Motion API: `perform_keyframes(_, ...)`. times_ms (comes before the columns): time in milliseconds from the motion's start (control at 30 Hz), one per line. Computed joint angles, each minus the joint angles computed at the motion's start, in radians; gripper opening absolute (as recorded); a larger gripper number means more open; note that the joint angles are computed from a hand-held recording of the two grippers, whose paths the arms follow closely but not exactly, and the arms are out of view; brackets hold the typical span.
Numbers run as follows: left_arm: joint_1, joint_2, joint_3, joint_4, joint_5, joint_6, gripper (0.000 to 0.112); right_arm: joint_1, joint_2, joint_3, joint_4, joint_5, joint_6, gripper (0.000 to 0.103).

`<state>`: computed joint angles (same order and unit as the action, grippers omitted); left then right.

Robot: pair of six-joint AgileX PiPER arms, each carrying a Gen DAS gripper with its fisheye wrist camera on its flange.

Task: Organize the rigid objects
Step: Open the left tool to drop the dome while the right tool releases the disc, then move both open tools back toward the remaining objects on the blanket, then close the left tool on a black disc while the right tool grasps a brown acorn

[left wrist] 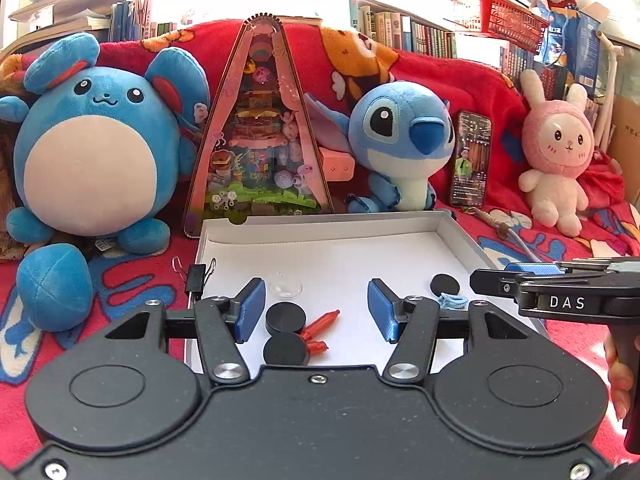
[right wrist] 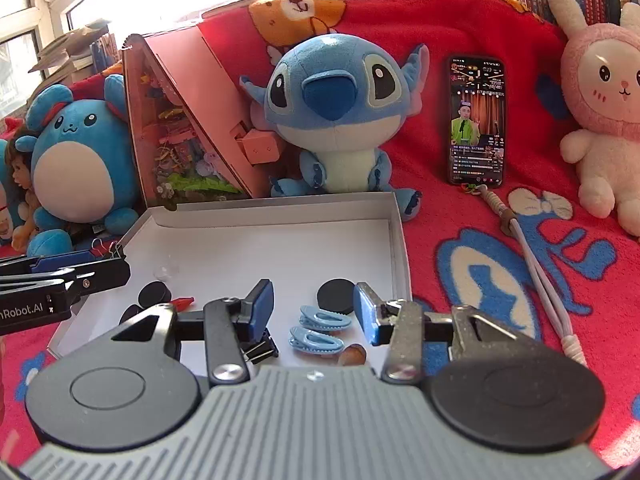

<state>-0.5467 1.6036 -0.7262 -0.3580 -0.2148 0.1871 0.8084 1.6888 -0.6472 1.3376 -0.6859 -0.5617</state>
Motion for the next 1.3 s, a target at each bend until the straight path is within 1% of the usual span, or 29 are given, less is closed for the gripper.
perform_keyframes(67,-0.013,-0.042,0.050,0.017,-0.014,-0.011,0.058,0.052,-0.012,0.025,0.005,-0.048,0.007,0.065)
perform_keyframes(100,-0.019,-0.065,0.086,0.054,-0.030,-0.041,0.060,0.086,-0.013,0.038,0.009,-0.082,0.009,0.066)
perform_keyframes(200,-0.049,-0.124,0.173,0.062,-0.057,-0.041,0.061,0.191,-0.010,0.071,0.039,-0.176,-0.002,0.069)
perform_keyframes(300,-0.087,-0.171,0.253,0.072,-0.092,-0.058,0.062,0.273,-0.013,0.105,0.055,-0.231,0.015,0.071)
perform_keyframes(367,-0.107,-0.199,0.302,0.124,-0.103,-0.108,0.063,0.338,-0.009,0.130,0.073,-0.282,0.026,0.073)
perform_keyframes(400,-0.121,-0.213,0.326,0.122,-0.112,-0.102,0.063,0.363,-0.005,0.138,0.082,-0.302,0.026,0.073)
perform_keyframes(467,-0.159,-0.235,0.370,0.062,-0.134,-0.053,0.063,0.433,0.011,0.156,0.112,-0.352,0.033,0.076)
perform_keyframes(533,-0.186,-0.250,0.401,0.037,-0.140,-0.044,0.063,0.484,0.025,0.172,0.130,-0.369,0.046,0.077)
perform_keyframes(667,-0.243,-0.265,0.458,-0.009,-0.163,-0.025,0.063,0.546,0.061,0.192,0.146,-0.368,0.099,0.077)
perform_keyframes(767,-0.299,-0.276,0.501,-0.067,-0.198,0.007,0.063,0.573,0.096,0.206,0.138,-0.362,0.186,0.077)
perform_keyframes(867,-0.330,-0.285,0.536,-0.049,-0.212,-0.024,0.061,0.599,0.131,0.219,0.117,-0.363,0.282,0.077)
perform_keyframes(933,-0.338,-0.276,0.540,-0.041,-0.205,-0.027,0.056,0.605,0.151,0.223,0.095,-0.358,0.328,0.077)
perform_keyframes(1000,-0.365,-0.262,0.545,-0.096,-0.217,0.014,0.052,0.606,0.168,0.221,0.080,-0.349,0.351,0.077)
perform_keyframes(1067,-0.376,-0.250,0.548,-0.111,-0.227,0.020,0.049,0.602,0.178,0.217,0.068,-0.340,0.363,0.077)
perform_keyframes(1167,-0.358,-0.235,0.544,-0.045,-0.223,-0.043,0.043,0.597,0.188,0.207,0.053,-0.331,0.370,0.077)
perform_keyframes(1200,-0.352,-0.228,0.543,-0.026,-0.223,-0.062,0.037,0.597,0.190,0.205,0.050,-0.329,0.370,0.077)
perform_keyframes(1233,-0.356,-0.220,0.542,-0.041,-0.229,-0.056,0.030,0.599,0.192,0.202,0.048,-0.327,0.371,0.077)
perform_keyframes(1267,-0.370,-0.214,0.541,-0.085,-0.240,-0.030,0.027,0.600,0.194,0.199,0.045,-0.325,0.372,0.077)
perform_keyframes(1300,-0.380,-0.210,0.540,-0.124,-0.252,-0.007,0.027,0.600,0.194,0.198,0.041,-0.322,0.374,0.077)
